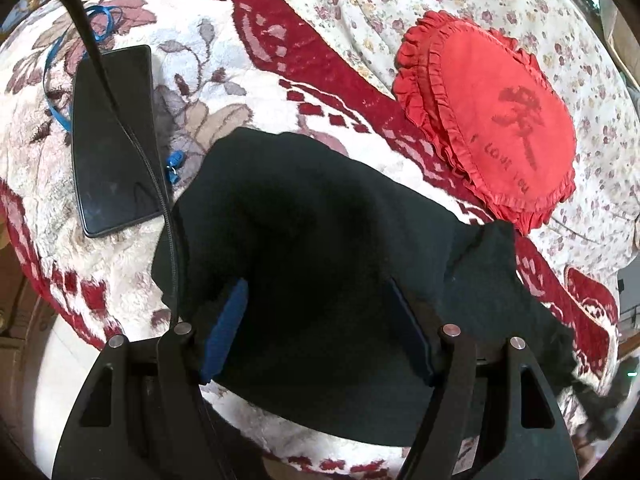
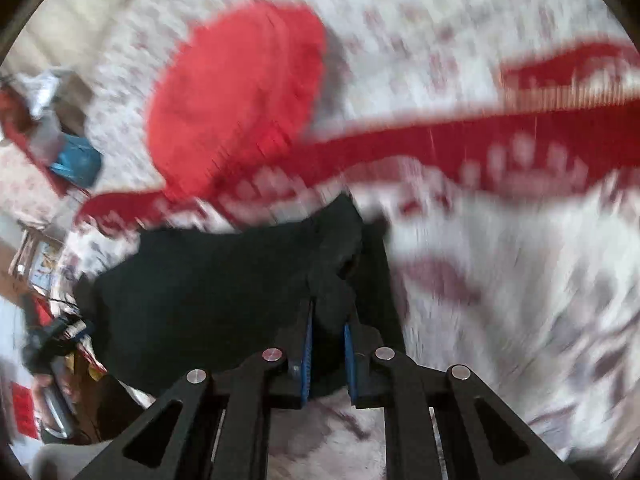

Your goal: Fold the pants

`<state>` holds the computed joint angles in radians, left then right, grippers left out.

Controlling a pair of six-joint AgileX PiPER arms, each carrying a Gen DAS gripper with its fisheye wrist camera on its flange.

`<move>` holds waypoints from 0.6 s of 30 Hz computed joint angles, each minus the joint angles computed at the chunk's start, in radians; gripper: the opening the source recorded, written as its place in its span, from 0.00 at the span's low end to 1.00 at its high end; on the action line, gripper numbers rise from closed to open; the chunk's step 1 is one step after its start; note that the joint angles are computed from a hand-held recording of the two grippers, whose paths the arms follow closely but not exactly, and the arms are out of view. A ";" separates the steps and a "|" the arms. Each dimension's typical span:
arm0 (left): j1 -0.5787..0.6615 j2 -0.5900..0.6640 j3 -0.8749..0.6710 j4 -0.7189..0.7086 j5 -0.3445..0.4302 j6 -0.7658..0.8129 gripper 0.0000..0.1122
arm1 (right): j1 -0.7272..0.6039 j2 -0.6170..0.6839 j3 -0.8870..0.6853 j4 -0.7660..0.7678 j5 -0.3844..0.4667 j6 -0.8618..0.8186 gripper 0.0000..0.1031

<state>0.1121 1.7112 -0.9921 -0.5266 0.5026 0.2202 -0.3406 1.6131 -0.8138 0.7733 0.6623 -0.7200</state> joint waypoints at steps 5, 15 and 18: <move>0.003 -0.071 0.030 0.037 -0.009 -0.001 0.63 | -0.032 -0.080 -0.017 -0.123 0.035 0.068 0.39; 0.081 -0.072 0.043 0.121 -0.033 -0.096 0.63 | 0.331 -0.026 -0.169 0.096 -0.043 -0.068 0.41; 0.093 -0.057 0.046 0.136 -0.040 -0.105 0.63 | 0.475 0.128 -0.325 0.099 -0.087 -0.043 0.41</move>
<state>0.2047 1.6544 -0.9465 -0.3906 0.4627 0.1149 0.1347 1.7412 -1.1384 0.8718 0.5750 -0.7632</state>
